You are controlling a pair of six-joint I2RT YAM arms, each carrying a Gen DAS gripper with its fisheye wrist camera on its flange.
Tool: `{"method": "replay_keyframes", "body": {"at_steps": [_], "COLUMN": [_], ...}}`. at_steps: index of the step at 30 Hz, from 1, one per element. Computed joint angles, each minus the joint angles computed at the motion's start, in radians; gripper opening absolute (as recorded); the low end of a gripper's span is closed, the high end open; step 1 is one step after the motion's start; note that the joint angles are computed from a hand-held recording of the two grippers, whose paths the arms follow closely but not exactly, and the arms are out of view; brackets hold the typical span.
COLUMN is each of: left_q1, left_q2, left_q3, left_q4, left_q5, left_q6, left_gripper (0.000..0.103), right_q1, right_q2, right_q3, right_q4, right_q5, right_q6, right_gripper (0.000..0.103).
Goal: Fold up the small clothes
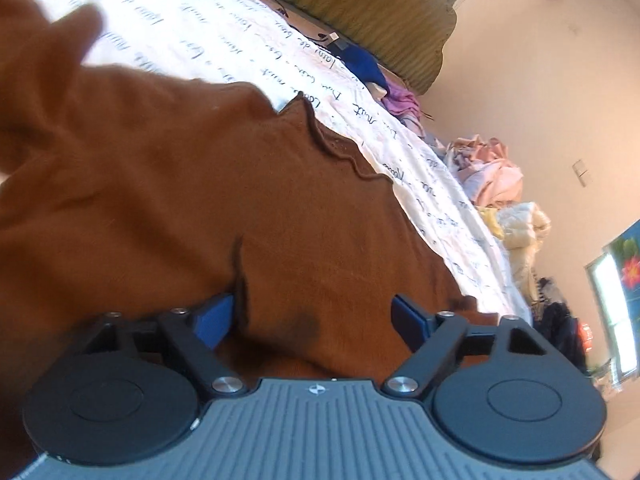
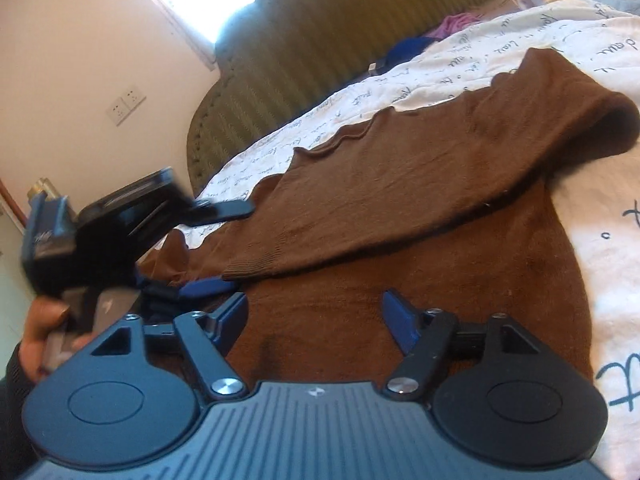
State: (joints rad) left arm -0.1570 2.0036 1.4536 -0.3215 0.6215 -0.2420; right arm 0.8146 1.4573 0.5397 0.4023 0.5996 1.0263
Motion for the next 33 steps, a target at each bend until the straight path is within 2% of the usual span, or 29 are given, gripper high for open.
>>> {"method": "replay_keyframes", "body": {"at_steps": [1,2,3,6,8,10,13,16,21,23,25,27,28,30,31,33], "left_q1": [-0.023,-0.045,-0.062,-0.083,-0.090,-0.066,-0.010,0.008,0.035,0.046,0.050,0.066,0.072,0.076,0.078,0.077], "left_q2": [0.009,0.023,0.034,0.011,-0.048,-0.063,-0.013,0.022,0.020,0.017,0.025,0.014,0.006,0.005,0.010,0.027], "left_q3": [0.011,0.031,0.047,0.019,-0.049,-0.060,0.022,0.032,-0.033,-0.012,0.024,0.005,-0.010,-0.018,-0.021,-0.014], "left_q4": [0.001,-0.007,-0.014,0.062,0.178,0.241,0.183,0.185,0.277,0.264,0.207,0.202,0.212,0.211,0.214,0.212], "left_q5": [-0.042,-0.092,-0.139,-0.259,-0.384,-0.461,-0.496,-0.560,-0.592,-0.583,-0.612,-0.593,-0.583,-0.573,-0.574,-0.580], "left_q6": [0.015,0.037,0.058,0.106,0.164,0.192,0.224,0.271,0.322,0.303,0.299,0.301,0.303,0.311,0.313,0.309], "left_gripper": [0.057,0.017,0.005,0.005,0.005,0.005,0.005,0.005,0.006,0.006,0.006,0.006,0.006,0.006,0.006,0.006], "right_q1": [-0.002,-0.006,-0.010,-0.019,-0.017,-0.014,-0.017,-0.021,-0.015,-0.018,-0.017,-0.017,-0.018,-0.050,-0.087,-0.207], "right_q2": [-0.001,-0.003,0.000,0.008,0.010,0.009,0.010,0.018,0.014,0.014,0.013,-0.009,-0.031,-0.089,-0.109,-0.107], "right_q3": [-0.005,-0.018,-0.030,-0.066,-0.066,-0.060,-0.064,-0.061,-0.052,-0.039,-0.014,0.035,0.054,0.053,0.062,0.136], "right_q4": [0.010,0.032,0.064,0.142,0.142,0.132,0.143,0.150,0.119,0.096,0.054,-0.053,-0.086,-0.032,-0.018,-0.080], "right_q5": [-0.003,-0.009,-0.016,-0.031,-0.029,-0.025,-0.028,-0.032,-0.027,-0.032,-0.031,-0.026,-0.017,0.001,-0.009,-0.076], "right_q6": [0.001,0.005,0.010,0.024,0.023,0.022,0.023,0.022,0.020,0.012,0.006,0.005,-0.013,-0.115,-0.160,-0.206], "right_gripper": [0.075,0.075,0.075,0.075,0.075,0.075,0.075,0.075,0.075,0.076,0.076,0.077,0.078,0.079,0.083,0.088]}}
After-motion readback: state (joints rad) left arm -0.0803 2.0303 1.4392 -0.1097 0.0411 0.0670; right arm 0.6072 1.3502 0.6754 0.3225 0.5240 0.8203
